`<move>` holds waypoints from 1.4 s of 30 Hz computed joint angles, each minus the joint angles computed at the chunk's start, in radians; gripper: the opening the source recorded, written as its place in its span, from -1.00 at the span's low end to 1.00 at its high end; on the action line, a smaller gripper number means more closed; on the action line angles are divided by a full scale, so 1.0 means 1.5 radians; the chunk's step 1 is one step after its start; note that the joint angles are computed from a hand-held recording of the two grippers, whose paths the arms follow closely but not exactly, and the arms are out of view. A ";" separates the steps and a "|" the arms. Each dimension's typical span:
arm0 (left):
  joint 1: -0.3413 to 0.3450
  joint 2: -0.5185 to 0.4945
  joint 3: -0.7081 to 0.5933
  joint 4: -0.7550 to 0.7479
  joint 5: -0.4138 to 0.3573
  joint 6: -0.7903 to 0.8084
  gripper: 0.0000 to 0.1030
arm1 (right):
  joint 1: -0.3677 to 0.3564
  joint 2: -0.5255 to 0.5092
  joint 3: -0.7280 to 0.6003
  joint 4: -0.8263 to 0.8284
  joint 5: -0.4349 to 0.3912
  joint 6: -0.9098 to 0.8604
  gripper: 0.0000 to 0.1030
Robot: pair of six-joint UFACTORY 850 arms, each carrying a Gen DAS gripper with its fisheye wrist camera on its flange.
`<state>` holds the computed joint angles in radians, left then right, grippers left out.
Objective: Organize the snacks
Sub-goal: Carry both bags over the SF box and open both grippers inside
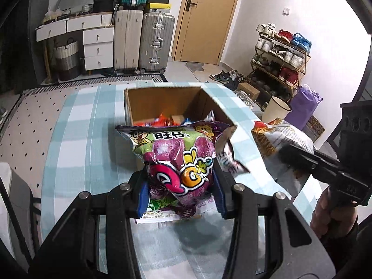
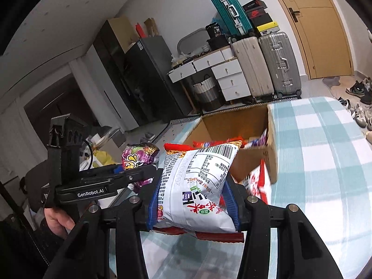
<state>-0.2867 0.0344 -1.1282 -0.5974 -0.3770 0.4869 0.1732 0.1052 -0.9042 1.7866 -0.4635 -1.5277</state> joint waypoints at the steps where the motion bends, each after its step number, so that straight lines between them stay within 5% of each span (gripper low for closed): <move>1: -0.001 -0.009 -0.015 0.009 -0.004 -0.007 -0.19 | -0.002 -0.003 -0.011 -0.008 0.003 0.006 -0.08; 23: 0.003 -0.216 -0.331 0.096 -0.100 -0.098 -0.19 | -0.023 -0.142 -0.230 -0.188 0.015 0.157 -0.08; 42: 0.008 -0.399 -0.483 0.157 -0.140 -0.154 -0.19 | -0.031 -0.290 -0.348 -0.274 0.031 0.216 -0.08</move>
<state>-0.2744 -0.5645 -1.8531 -0.3620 -0.5871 0.2553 0.1266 -0.3293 -1.4258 1.3752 -0.4174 -1.2033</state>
